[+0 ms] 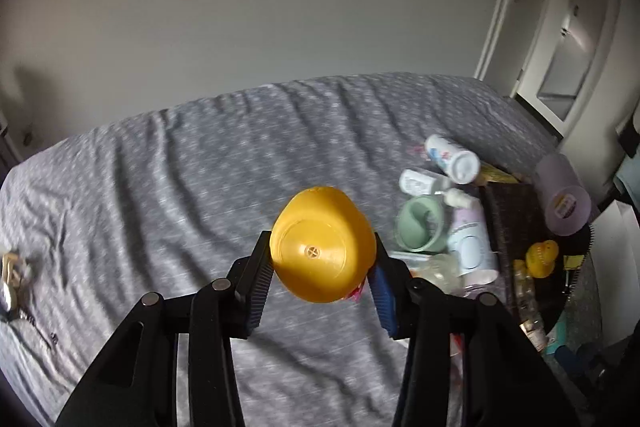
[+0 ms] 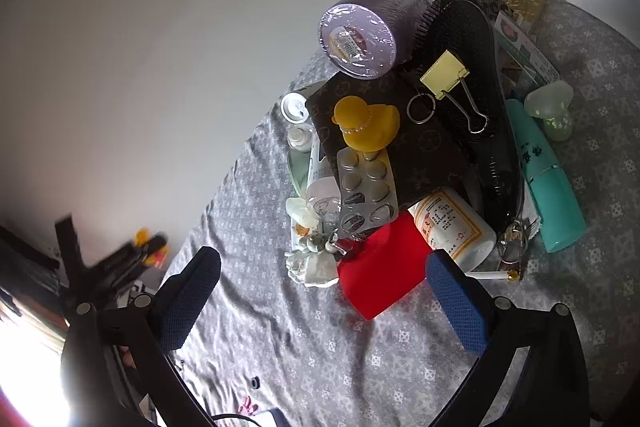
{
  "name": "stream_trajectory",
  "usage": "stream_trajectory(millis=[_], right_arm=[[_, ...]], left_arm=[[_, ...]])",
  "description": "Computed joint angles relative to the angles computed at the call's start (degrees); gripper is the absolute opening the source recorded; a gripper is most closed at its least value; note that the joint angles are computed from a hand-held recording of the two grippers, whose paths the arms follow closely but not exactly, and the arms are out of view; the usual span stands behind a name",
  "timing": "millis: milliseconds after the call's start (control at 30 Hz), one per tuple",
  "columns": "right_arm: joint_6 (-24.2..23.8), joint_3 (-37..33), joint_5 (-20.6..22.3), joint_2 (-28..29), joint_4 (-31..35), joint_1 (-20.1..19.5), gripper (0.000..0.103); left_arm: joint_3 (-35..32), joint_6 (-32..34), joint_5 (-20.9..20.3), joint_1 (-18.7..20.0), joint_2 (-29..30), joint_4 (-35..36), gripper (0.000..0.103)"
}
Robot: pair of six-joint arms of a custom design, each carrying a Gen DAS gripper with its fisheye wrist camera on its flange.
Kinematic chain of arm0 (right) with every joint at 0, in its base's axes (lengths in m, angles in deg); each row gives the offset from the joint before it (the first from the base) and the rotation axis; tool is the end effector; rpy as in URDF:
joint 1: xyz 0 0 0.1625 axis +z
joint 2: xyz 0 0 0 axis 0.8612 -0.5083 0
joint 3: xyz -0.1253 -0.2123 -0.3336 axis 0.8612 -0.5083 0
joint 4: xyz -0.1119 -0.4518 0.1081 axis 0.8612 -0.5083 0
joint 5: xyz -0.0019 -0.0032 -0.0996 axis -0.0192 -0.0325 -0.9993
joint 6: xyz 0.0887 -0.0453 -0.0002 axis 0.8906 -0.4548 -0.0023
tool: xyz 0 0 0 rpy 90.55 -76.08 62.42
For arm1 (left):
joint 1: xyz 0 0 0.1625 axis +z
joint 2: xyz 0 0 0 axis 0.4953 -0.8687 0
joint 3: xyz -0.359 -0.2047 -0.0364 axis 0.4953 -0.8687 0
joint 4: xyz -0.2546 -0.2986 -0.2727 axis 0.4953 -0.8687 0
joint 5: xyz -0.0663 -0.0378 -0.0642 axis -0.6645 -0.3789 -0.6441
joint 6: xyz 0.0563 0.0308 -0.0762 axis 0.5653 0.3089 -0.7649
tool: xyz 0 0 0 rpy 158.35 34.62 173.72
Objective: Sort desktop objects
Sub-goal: 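Carry the yellow duck to the mug pile and open the left gripper, then withdraw the left gripper back over the remaining scattered items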
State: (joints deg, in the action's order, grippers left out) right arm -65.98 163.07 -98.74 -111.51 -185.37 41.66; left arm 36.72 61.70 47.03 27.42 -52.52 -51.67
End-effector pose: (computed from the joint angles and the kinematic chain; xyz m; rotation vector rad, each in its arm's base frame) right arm 0.2490 -0.6860 0.2360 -0.1579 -2.8426 1.2433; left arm -0.2764 -0.8086 0.2927 0.4329 2.3123 -0.8344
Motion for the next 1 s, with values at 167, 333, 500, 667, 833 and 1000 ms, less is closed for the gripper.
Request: stream_trajectory(millis=[167, 333, 500, 667, 833, 1000], right_arm=[[1.34, -0.09, 2.81, 0.20, -0.66, -0.61, 0.103], [2.95, -0.02, 5.02, 0.14, -1.41, -1.57, 0.103], [4.03, -0.41, 6.35, 0.52, -1.16, -2.08, 0.103], [3.80, -0.62, 6.29, 0.66, -0.98, -2.10, 0.103], [3.86, -0.30, 5.82, 0.43, -0.99, -1.93, 0.103], [3.40, -0.24, 4.20, 0.27, -0.53, -1.56, 0.103]], left_arm=[[-9.05, 3.49, -2.90, -2.67, 8.85, 3.21, 0.043], [-16.65, 5.42, -5.07, -4.50, 15.62, 5.81, 0.043], [-20.79, 7.51, -5.76, -5.37, 19.53, 8.99, 0.044], [-18.80, 9.68, -3.78, -6.14, 19.27, 6.86, 0.093], [-16.32, 8.49, -3.38, -5.63, 16.98, 5.23, 0.100], [-11.47, 7.28, 1.00, -4.71, 12.45, 2.45, 0.100]])
